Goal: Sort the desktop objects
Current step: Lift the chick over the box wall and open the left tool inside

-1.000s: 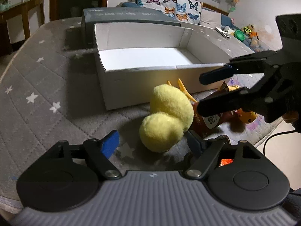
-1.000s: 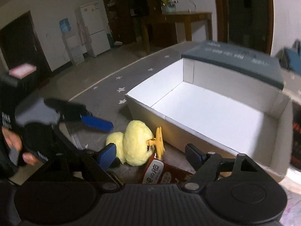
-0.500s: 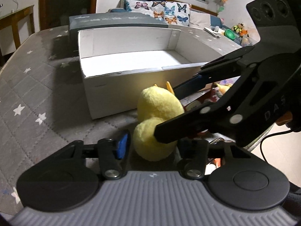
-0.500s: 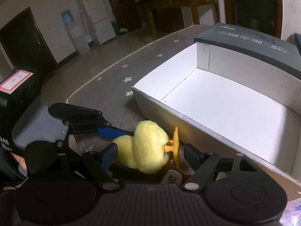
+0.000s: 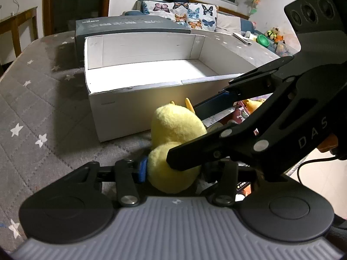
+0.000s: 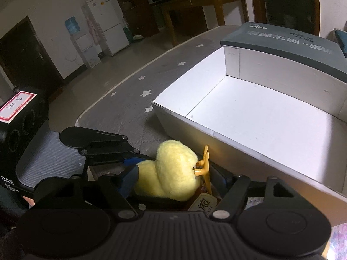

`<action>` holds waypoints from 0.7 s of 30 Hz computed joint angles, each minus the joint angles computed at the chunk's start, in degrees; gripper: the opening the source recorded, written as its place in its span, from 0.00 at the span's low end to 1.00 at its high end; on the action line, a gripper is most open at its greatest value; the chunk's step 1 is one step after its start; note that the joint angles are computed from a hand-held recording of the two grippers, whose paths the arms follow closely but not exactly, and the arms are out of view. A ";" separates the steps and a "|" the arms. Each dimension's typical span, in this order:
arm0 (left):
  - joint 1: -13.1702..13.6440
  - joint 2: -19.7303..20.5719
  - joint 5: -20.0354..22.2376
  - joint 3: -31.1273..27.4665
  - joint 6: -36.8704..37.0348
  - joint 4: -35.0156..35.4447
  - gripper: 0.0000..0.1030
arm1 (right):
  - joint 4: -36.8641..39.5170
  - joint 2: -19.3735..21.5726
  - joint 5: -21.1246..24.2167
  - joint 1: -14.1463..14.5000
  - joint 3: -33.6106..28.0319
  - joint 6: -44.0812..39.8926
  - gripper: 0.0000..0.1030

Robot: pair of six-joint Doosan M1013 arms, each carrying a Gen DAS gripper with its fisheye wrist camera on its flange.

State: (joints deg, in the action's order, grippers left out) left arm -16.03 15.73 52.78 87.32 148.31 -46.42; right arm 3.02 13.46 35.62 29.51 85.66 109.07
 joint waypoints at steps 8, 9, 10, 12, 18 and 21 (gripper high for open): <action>0.72 -1.57 0.14 0.16 1.85 -2.25 0.45 | 0.42 -0.64 -1.09 0.18 -0.03 -0.52 0.71; 0.84 -1.78 0.27 0.03 2.10 -2.80 0.45 | 0.45 -0.83 -1.34 0.23 -0.04 -0.69 0.71; 0.99 -1.92 0.49 -0.21 2.22 -3.43 0.45 | 0.63 -1.09 -1.67 0.26 -0.02 -0.84 0.71; 1.09 -2.11 0.54 -0.83 2.31 -4.43 0.45 | 0.96 -1.62 -2.43 0.26 0.08 -1.15 0.71; -0.17 -0.95 -2.85 -4.16 4.29 -6.87 0.45 | -3.81 -3.21 -6.17 0.30 -0.17 1.61 0.71; -1.23 0.82 -4.21 -6.74 3.18 -6.63 0.45 | -8.82 -3.32 -8.44 -0.41 -0.71 5.19 0.72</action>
